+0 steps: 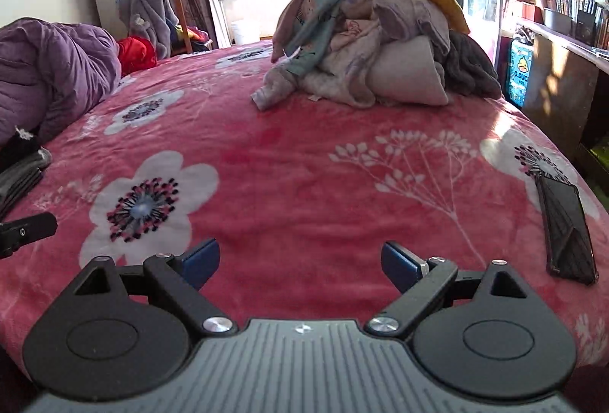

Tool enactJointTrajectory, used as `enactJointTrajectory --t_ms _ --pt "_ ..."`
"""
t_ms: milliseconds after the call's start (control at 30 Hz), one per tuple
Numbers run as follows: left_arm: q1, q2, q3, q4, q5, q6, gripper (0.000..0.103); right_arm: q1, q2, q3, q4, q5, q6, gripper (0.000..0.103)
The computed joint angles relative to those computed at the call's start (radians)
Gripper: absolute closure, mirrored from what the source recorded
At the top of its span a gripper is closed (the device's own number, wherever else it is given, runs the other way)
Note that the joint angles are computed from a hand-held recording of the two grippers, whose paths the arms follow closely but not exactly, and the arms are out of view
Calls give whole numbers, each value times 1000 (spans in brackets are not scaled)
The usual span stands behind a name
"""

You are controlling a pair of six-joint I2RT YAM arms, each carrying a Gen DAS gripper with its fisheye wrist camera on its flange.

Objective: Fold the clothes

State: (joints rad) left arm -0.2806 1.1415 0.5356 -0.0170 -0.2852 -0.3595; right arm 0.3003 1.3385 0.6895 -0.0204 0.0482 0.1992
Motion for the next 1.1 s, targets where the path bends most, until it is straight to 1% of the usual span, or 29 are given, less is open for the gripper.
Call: enactJointTrajectory --t_ms 200,333,433,567,700,800,867,1100 --pt "-14 93 -16 40 3 -2 4 -36 77 -30 96 -15 12 12" --pt "-17 144 -13 83 31 -16 4 -47 123 -45 151 -34 19 12" --pt "-27 178 -8 101 20 -19 4 -51 151 -46 175 -50 13 12" --pt "-39 219 -2 113 5 3 4 -60 193 -37 187 -73 4 12" --pt "-33 231 -8 136 15 0 4 -54 216 -33 199 -75 4 12" --pt "-32 235 -9 145 11 2 4 -58 222 -36 216 -96 17 11" --pt "-34 234 -11 148 4 -1 5 -53 224 -39 225 -88 20 11" --pt "-27 213 -17 145 24 -4 5 -37 222 -51 233 -63 13 11"
